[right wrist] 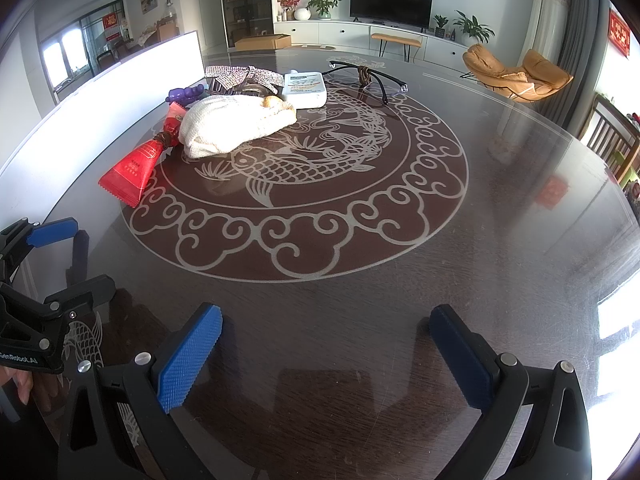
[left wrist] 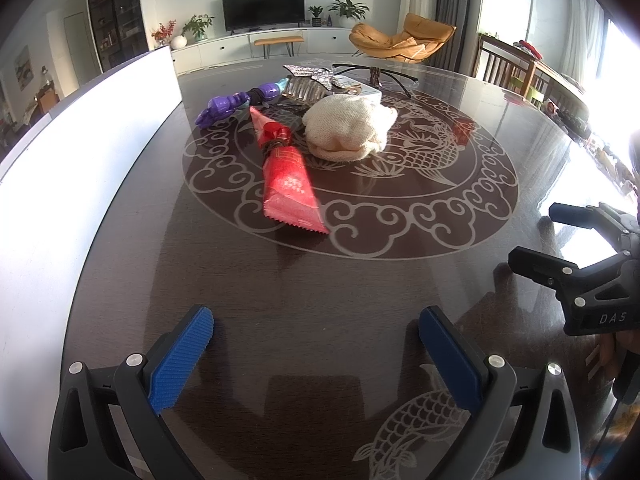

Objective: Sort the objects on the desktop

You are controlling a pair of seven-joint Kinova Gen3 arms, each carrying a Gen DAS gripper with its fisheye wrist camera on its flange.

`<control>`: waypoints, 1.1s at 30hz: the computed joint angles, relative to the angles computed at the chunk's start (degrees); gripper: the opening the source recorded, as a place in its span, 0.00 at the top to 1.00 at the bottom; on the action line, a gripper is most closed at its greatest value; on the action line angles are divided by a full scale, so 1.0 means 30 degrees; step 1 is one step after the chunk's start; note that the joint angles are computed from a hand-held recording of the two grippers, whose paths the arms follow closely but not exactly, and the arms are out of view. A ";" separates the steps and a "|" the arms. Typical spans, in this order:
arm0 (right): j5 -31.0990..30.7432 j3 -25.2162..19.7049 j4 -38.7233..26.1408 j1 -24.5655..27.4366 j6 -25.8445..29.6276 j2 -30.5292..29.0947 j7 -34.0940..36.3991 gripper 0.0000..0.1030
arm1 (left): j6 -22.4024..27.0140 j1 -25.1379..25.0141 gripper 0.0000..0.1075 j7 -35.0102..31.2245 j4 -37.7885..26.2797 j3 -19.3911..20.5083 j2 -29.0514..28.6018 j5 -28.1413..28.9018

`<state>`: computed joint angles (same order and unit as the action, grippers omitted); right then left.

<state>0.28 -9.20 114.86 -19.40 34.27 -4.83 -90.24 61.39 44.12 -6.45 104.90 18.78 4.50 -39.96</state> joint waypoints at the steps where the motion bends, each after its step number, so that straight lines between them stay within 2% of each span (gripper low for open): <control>1: -0.0017 0.0046 -0.0025 -0.0046 0.0046 0.0009 -0.0001 0.00 | 0.0210 0.0009 0.04 0.0286 0.0064 -0.0034 -0.0072 0.0004; 5: -0.0203 0.0117 -0.0417 -0.0051 0.0629 0.0182 0.0463 0.00 | 0.1285 -0.0158 0.04 0.1938 0.0382 -0.0071 -0.0399 0.0048; 7: 0.0362 0.0497 -0.1759 -0.0690 0.2144 0.1076 0.0256 0.00 | 0.1257 -0.0294 0.04 0.2559 0.0641 0.0009 -0.0682 -0.0017; 9: 0.1167 0.0103 -0.3001 -0.0532 0.2852 0.1761 -0.0541 0.00 | 0.1387 -0.0423 0.04 0.2522 0.0577 0.0194 -0.0635 -0.0014; 11: 0.0729 -0.0913 -0.4113 0.0296 0.2536 0.2221 -0.0760 0.00 | 0.1742 -0.0432 0.04 0.2264 0.0328 0.0278 -0.0430 0.0035; 13: -0.0486 -0.1197 -0.5805 0.0527 0.2790 0.3050 -0.0166 0.00 | 0.1700 -0.0455 0.04 0.2250 0.0364 0.0259 -0.0474 0.0047; 16: -0.1173 -0.0147 -0.8460 -0.1309 0.3165 0.5088 -0.0528 0.00 | 0.1594 -0.0519 0.04 0.2253 0.0484 0.0245 -0.0541 0.0034; 19: 0.0261 0.0653 -1.1033 -0.3112 0.4521 0.7283 -0.2713 0.01 | 0.1563 -0.0547 0.04 0.2259 0.0510 0.0265 -0.0556 0.0036; 21: 0.1161 0.0960 -1.1858 -0.3771 0.5229 0.8106 -0.3759 0.13 | 0.1485 -0.0591 0.04 0.2222 0.0590 0.0264 -0.0596 0.0038; 23: 0.0858 0.0858 -1.1472 -0.3591 0.4695 0.8198 -0.3761 0.18 | 0.1468 -0.0653 0.04 0.2110 0.0596 0.0263 -0.0647 0.0070; 25: 0.0049 0.0931 -1.0404 -0.3355 0.3923 0.7606 -0.2532 0.22 | 0.1472 -0.0688 0.04 0.2088 0.0571 0.0279 -0.0629 0.0065; 28: -0.0526 -0.0861 -0.8633 -0.1284 0.3579 0.6393 -0.0202 0.22 | 0.1590 -0.0639 0.04 0.2141 0.0458 0.0316 -0.0539 0.0043; 33: -0.1432 -0.2041 -0.4736 0.1816 0.1990 0.3401 0.3682 0.18 | 0.1574 -0.0613 0.04 0.2165 0.0479 0.0289 -0.0526 0.0028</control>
<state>-4.02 -15.33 100.66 -13.95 40.24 5.37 -79.19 66.11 42.28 0.04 106.34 19.65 2.92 -39.87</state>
